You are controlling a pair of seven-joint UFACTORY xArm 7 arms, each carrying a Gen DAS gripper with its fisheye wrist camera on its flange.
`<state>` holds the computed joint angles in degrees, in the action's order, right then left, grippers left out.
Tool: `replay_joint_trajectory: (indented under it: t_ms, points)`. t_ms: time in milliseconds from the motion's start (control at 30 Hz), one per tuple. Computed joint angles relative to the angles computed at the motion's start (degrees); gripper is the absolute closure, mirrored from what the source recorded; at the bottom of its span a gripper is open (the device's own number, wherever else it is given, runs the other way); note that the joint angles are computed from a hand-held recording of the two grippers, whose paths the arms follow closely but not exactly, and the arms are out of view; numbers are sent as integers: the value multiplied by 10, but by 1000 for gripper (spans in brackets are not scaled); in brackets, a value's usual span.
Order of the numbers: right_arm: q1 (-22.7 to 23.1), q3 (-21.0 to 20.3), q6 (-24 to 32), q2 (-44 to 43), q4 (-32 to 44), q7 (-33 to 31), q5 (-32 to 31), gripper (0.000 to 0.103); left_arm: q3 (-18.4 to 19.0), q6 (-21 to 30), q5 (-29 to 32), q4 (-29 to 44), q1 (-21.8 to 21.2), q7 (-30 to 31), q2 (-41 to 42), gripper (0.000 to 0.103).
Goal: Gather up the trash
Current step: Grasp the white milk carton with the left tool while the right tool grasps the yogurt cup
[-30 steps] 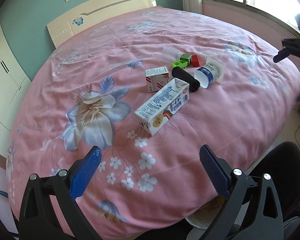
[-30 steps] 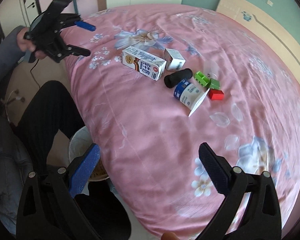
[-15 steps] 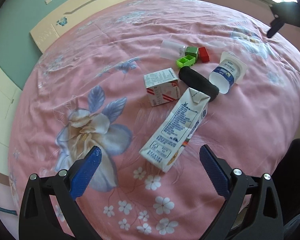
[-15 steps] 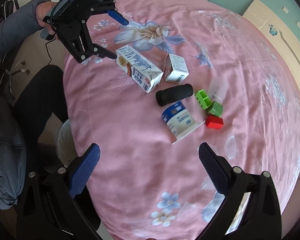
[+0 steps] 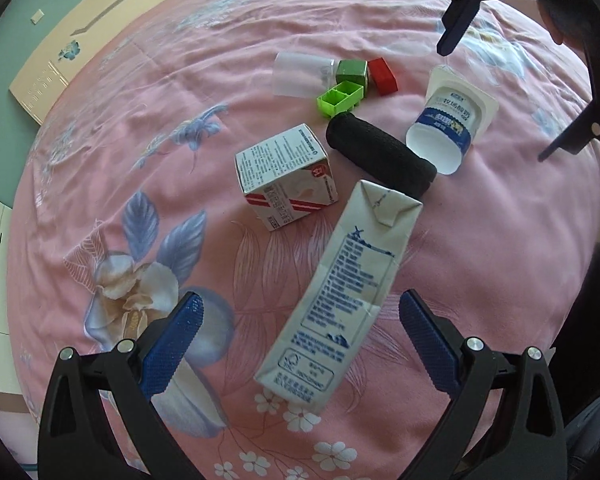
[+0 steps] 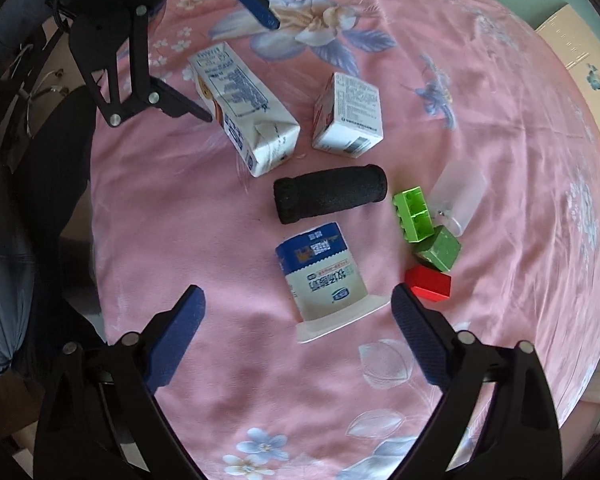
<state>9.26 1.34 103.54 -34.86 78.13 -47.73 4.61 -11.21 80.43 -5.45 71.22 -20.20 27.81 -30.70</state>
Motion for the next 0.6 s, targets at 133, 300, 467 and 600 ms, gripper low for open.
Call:
replay_joint_trajectory:
  t_ms: [133,300,467,600]
  points:
    - [2,5,11,27,6,-16,-13,12,-2,42,-5,43,-5,11,37,3]
    - [6,12,11,45,1,-33,-22,20,-11,80,10,67,-13,39,57,3]
    - [5,18,-3,49,-18,-43,-35,26,-18,80,20,67,-13,38,65,3]
    - [5,22,-5,51,-29,-41,-40,40,-19,69,19,55,-17,43,62,3]
